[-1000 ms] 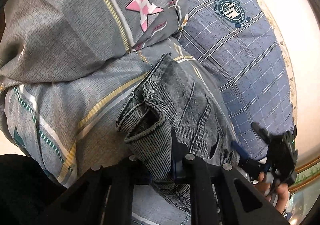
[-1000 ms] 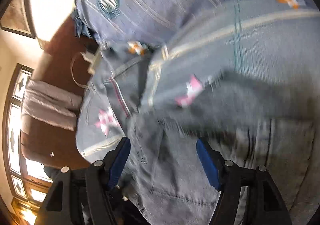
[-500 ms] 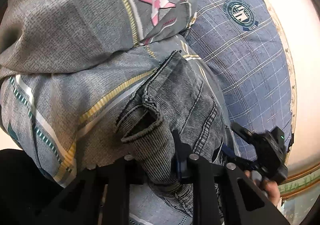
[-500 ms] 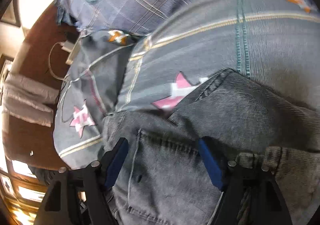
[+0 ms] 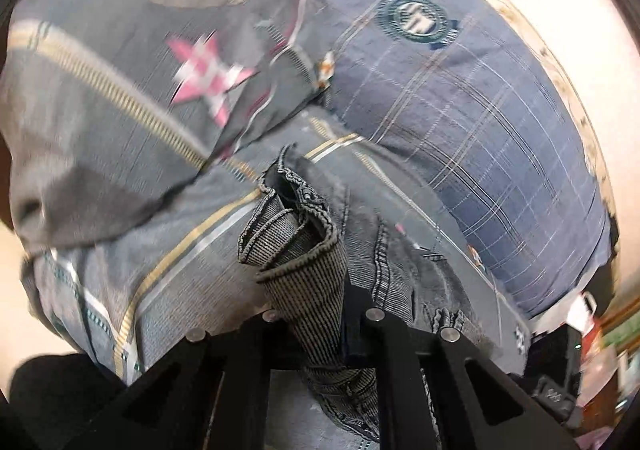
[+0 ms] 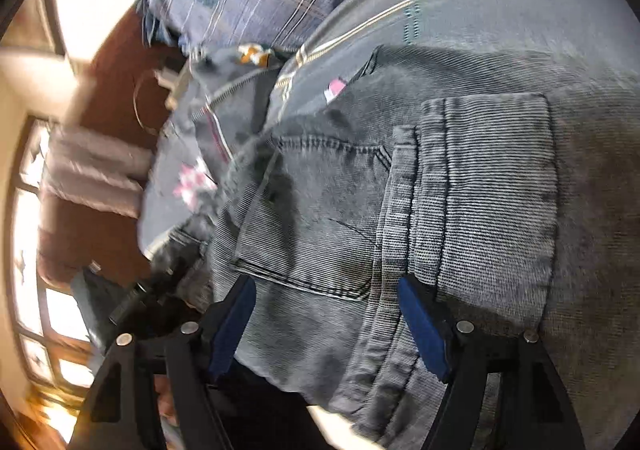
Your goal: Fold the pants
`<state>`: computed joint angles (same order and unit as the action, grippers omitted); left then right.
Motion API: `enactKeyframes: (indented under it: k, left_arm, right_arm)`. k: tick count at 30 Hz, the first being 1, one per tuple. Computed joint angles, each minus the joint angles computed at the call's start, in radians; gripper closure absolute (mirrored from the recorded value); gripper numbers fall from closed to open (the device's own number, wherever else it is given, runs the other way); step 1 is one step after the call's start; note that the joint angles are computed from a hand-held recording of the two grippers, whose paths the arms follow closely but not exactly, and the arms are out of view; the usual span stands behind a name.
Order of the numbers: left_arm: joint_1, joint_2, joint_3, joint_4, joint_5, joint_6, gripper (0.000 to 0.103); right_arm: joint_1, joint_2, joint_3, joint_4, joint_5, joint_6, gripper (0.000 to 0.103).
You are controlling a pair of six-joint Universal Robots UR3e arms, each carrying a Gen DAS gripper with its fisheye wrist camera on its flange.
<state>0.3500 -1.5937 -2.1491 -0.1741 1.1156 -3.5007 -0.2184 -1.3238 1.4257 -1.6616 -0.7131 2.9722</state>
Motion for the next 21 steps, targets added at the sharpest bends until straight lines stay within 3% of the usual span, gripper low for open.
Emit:
enactKeyframes:
  k: [3,7,14,18,21]
  left_arm:
    - [-0.086,0.023,0.054,-0.012,0.098,0.017,0.093]
    - [-0.253,-0.003,0.169,-0.021,0.251,0.059,0.093]
    - [-0.608,-0.113,0.328,0.051,0.506,0.208,0.093]
    - [-0.786,-0.233,0.409,0.084,0.58,0.31,0.094]
    - [-0.878,-0.368,0.54,-0.018,0.567,0.357,0.093]
  right_arm:
    - [-0.065,-0.107,0.095,-0.043,0.036,-0.031,0.027]
    - [-0.205,-0.241,0.198,0.07,0.087,-0.14,0.027]
    - [-0.556,-0.418,0.225,0.539,0.129,-0.52,0.027]
    - [-0.771,-0.467,0.226,0.725,0.099,-0.695,0.027]
    - [-0.904,-0.49,0.266,0.759,0.072,-0.736,0.027]
